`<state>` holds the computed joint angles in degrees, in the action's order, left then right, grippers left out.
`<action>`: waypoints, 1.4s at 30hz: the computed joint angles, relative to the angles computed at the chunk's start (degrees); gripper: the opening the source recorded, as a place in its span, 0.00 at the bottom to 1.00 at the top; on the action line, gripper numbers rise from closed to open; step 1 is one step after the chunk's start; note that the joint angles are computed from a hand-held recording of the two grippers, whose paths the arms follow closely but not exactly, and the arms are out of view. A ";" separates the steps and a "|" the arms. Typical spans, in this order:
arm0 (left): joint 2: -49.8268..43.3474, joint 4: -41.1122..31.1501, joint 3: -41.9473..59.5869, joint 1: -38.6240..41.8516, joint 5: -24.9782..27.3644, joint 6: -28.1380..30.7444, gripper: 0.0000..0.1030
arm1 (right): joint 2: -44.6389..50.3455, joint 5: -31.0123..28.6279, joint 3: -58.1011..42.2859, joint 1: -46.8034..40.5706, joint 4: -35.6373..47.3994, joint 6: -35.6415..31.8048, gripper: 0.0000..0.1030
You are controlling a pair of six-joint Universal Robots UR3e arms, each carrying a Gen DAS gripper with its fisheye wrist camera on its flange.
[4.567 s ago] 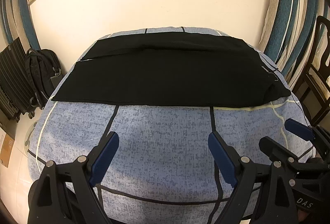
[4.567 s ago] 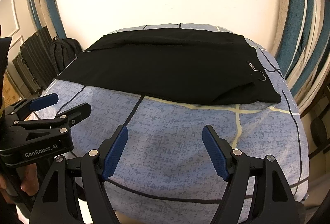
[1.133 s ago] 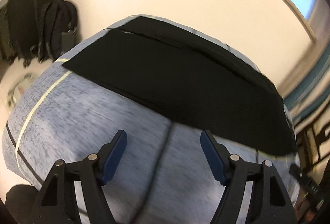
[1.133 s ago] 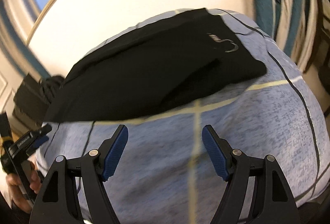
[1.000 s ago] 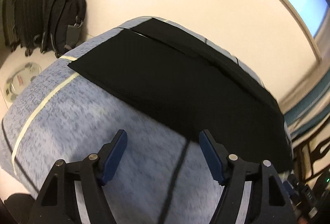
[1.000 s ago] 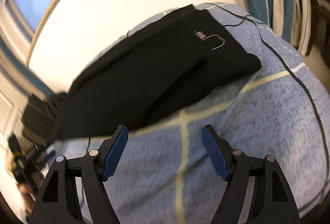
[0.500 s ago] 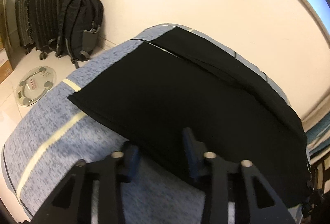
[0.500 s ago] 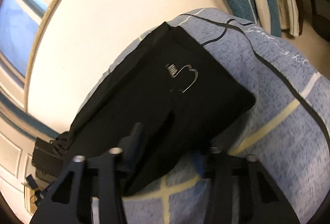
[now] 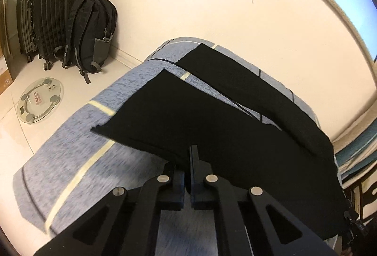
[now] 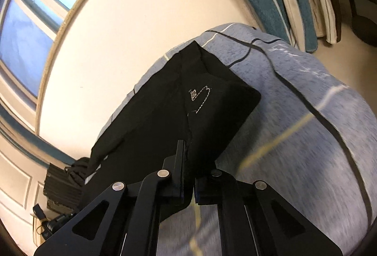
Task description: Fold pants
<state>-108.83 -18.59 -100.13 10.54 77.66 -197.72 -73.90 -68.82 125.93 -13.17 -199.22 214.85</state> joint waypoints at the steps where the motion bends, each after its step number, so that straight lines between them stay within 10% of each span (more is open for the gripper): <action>1: 1.32 -0.01 -1.55 0.74 -0.93 0.53 0.04 | -1.12 0.49 1.71 -0.43 -0.48 0.10 0.04; 16: 11.17 -3.45 -14.19 3.81 -2.17 5.47 0.05 | -14.75 2.35 19.96 -3.68 4.84 -1.10 0.13; 26: 17.92 -4.39 -18.17 3.25 5.22 4.98 0.16 | -32.05 -19.00 19.80 2.18 18.44 -2.35 0.33; 30: 18.39 -4.20 -17.20 2.97 10.96 3.16 0.16 | -28.41 -27.50 14.41 8.23 17.04 -5.71 0.33; 42: 8.44 -1.28 -7.62 -9.20 3.02 11.47 0.31 | -4.62 -19.18 -0.76 9.78 17.70 -16.38 0.27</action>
